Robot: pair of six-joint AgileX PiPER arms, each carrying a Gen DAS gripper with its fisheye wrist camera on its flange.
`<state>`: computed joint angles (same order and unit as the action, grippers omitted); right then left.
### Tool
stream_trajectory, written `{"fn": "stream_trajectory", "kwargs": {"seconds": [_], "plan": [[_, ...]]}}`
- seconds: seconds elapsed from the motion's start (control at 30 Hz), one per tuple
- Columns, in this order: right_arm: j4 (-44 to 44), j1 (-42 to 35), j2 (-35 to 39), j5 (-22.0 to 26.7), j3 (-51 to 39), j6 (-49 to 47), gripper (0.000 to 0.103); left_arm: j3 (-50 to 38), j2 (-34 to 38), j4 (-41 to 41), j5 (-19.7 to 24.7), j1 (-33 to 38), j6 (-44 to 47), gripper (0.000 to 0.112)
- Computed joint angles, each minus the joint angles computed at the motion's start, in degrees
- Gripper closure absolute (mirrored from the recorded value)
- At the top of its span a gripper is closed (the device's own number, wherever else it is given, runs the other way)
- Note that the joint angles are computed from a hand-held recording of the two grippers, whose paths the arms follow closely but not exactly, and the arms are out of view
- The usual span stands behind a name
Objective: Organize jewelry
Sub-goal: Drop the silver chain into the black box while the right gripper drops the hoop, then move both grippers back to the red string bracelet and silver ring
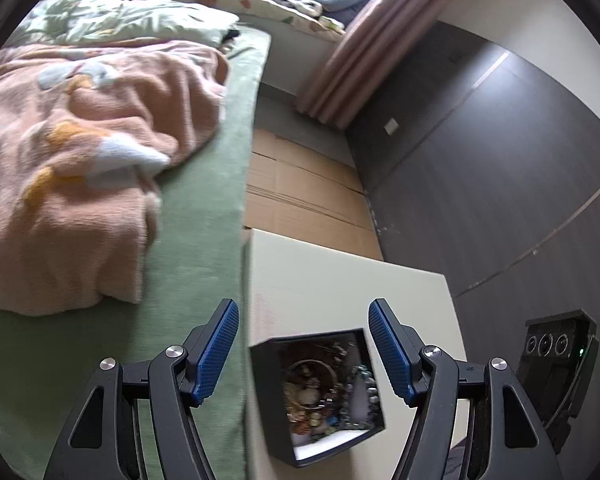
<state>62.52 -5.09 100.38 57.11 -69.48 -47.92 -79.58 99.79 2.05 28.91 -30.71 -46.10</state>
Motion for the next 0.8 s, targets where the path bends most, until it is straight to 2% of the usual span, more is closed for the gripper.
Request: {"fn": "stream_trajectory", "kwargs": {"seconds": [0.47, 0.63, 0.8], "plan": [[-4.4, -12.8, -3.7, 2.2, 1.0, 2.1, 0.044, -16.6, 10.4, 1.6, 7.3, -7.2, 1.0, 0.044], [-8.5, -15.8, -3.6, 0.8, 0.7, 4.9, 0.044, -25.3, 16.4, 3.1, 13.1, -9.6, 2.2, 0.044], [-17.8, -16.5, -1.4, -2.5, -1.1, 13.0, 0.044, -36.9, 23.8, 0.5, 20.0, -11.0, 7.5, 0.044]]}}
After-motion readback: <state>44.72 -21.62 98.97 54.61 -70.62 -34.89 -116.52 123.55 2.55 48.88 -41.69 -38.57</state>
